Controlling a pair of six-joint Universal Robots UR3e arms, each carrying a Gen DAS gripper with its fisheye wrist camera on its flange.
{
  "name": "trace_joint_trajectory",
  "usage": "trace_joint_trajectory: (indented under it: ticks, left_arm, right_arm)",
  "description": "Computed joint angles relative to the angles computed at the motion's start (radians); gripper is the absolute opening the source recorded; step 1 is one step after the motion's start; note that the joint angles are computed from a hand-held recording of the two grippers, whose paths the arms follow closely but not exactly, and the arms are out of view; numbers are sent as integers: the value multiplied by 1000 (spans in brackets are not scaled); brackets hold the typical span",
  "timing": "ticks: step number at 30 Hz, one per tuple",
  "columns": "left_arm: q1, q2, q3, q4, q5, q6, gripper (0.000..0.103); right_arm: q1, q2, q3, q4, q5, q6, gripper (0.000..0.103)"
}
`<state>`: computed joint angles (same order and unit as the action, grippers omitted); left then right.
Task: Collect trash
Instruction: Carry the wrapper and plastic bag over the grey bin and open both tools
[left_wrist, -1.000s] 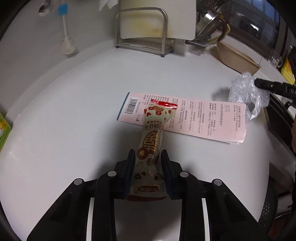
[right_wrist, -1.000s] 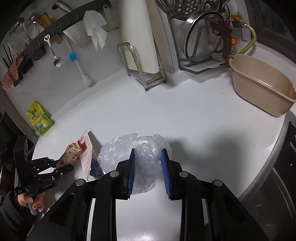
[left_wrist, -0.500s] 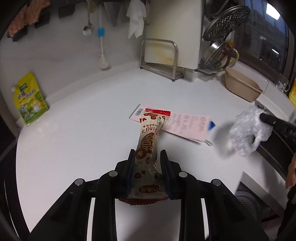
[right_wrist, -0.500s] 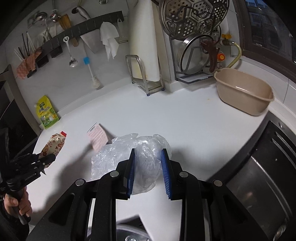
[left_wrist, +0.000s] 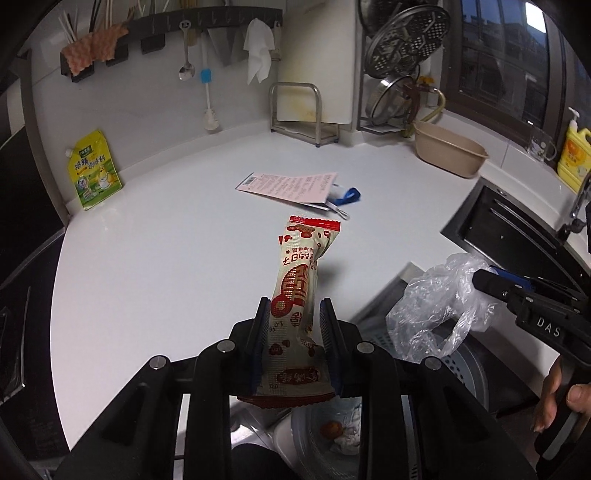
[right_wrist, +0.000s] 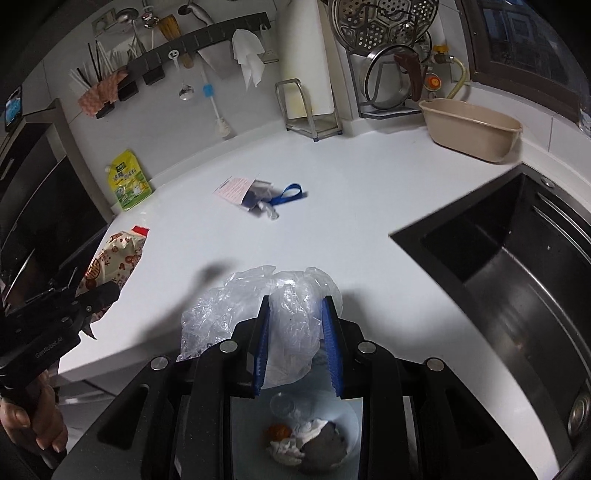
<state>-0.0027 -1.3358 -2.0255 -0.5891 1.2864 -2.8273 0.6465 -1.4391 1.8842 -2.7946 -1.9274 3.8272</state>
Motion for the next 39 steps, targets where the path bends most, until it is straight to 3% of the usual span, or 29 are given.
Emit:
trace_joint_trajectory:
  ticks: [11,18,28,39]
  left_arm:
    - [-55,197,-159,-42,23,-53,27]
    - [-133,204,-209,-5,82,-73,27]
    - [-103,259,-325,19,49,-64,27]
    - [-129,181,-366,59,51,-67,27]
  right_arm:
    - [157,-57,114,-18,-106,93,26]
    - [205,-84,190,-33,-141,149,26]
    - [277,-56,213,-6,-207,235,26]
    - [246,33,195,-28,-140,215,26]
